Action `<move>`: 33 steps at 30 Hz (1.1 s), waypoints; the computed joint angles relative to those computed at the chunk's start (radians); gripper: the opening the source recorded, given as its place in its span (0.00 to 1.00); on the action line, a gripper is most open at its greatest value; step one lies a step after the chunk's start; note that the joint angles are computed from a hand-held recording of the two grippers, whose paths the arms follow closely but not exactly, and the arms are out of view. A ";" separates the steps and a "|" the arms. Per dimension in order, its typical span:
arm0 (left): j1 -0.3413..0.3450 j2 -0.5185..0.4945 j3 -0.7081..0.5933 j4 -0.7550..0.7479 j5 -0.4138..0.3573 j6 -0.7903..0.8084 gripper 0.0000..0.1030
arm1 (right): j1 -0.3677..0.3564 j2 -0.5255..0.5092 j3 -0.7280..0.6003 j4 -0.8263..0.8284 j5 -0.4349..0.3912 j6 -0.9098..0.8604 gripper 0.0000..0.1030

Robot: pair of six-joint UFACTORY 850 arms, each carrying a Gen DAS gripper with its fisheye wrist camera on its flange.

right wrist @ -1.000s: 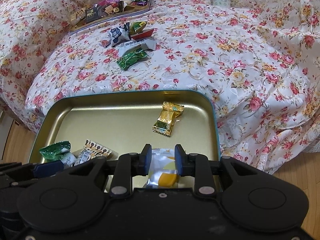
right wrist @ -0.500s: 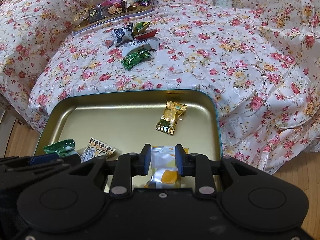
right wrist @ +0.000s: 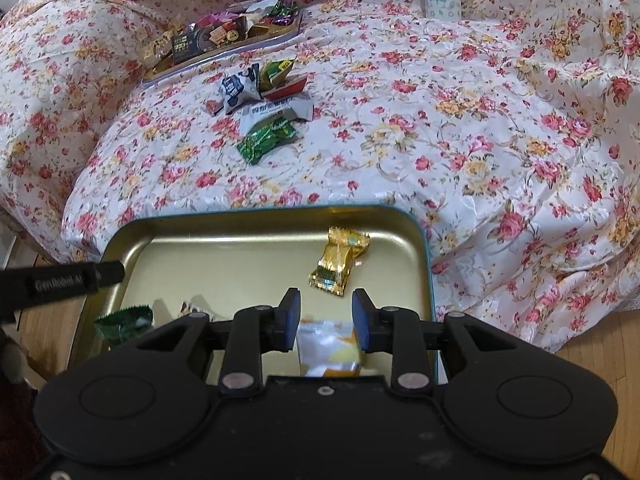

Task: Organize snacks
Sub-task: 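Withdraw both open tools from the tray back toward the snack pile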

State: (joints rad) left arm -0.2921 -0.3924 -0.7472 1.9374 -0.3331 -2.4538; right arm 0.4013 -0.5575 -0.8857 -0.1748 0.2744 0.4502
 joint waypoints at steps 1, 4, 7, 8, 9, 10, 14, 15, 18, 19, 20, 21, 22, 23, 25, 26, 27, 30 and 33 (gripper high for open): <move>0.005 -0.003 -0.008 -0.003 -0.003 0.013 0.44 | -0.002 -0.002 -0.007 -0.009 -0.004 0.007 0.30; 0.021 -0.015 -0.034 -0.001 -0.001 0.039 0.44 | -0.007 -0.009 -0.031 -0.018 -0.016 0.014 0.31; 0.035 -0.030 -0.062 0.006 0.005 0.059 0.44 | -0.013 -0.020 -0.063 -0.048 -0.034 0.040 0.31; 0.040 -0.036 -0.072 0.011 0.008 0.064 0.44 | -0.014 -0.024 -0.074 -0.053 -0.040 0.042 0.32; 0.044 -0.042 -0.081 0.019 0.009 0.064 0.44 | -0.016 -0.029 -0.088 -0.055 -0.047 0.042 0.32; 0.047 -0.047 -0.089 0.028 0.010 0.062 0.44 | -0.017 -0.035 -0.100 -0.060 -0.054 0.045 0.32; 0.062 -0.078 -0.131 0.078 0.019 0.049 0.44 | -0.023 -0.061 -0.155 -0.098 -0.072 0.078 0.33; 0.064 -0.087 -0.142 0.093 0.017 0.045 0.44 | -0.024 -0.067 -0.169 -0.116 -0.073 0.094 0.33; 0.069 -0.117 -0.176 0.137 0.007 0.030 0.45 | -0.028 -0.090 -0.212 -0.152 -0.077 0.123 0.36; 0.073 -0.128 -0.188 0.166 0.010 0.010 0.45 | -0.028 -0.098 -0.227 -0.161 -0.078 0.130 0.36; 0.078 -0.137 -0.198 0.192 0.014 -0.008 0.45 | -0.030 -0.107 -0.243 -0.180 -0.079 0.146 0.36; 0.082 -0.148 -0.211 0.222 0.018 -0.030 0.45 | -0.030 -0.114 -0.256 -0.194 -0.080 0.158 0.36; 0.087 -0.161 -0.224 0.260 0.019 -0.058 0.45 | -0.032 -0.123 -0.273 -0.216 -0.082 0.178 0.37; 0.090 -0.172 -0.235 0.283 0.018 -0.074 0.45 | -0.034 -0.132 -0.288 -0.236 -0.082 0.197 0.37; 0.096 -0.196 -0.259 0.345 0.010 -0.119 0.45 | -0.036 -0.150 -0.318 -0.264 -0.082 0.221 0.38; 0.099 -0.205 -0.269 0.369 0.008 -0.136 0.45 | -0.037 -0.159 -0.333 -0.271 -0.082 0.227 0.38; 0.103 -0.217 -0.281 0.392 0.005 -0.149 0.45 | -0.038 -0.170 -0.351 -0.279 -0.084 0.234 0.38; 0.113 -0.245 -0.307 0.469 -0.012 -0.199 0.45 | -0.041 -0.197 -0.395 -0.335 -0.084 0.289 0.38; 0.121 -0.265 -0.324 0.568 -0.039 -0.264 0.45 | -0.042 -0.223 -0.439 -0.383 -0.089 0.333 0.38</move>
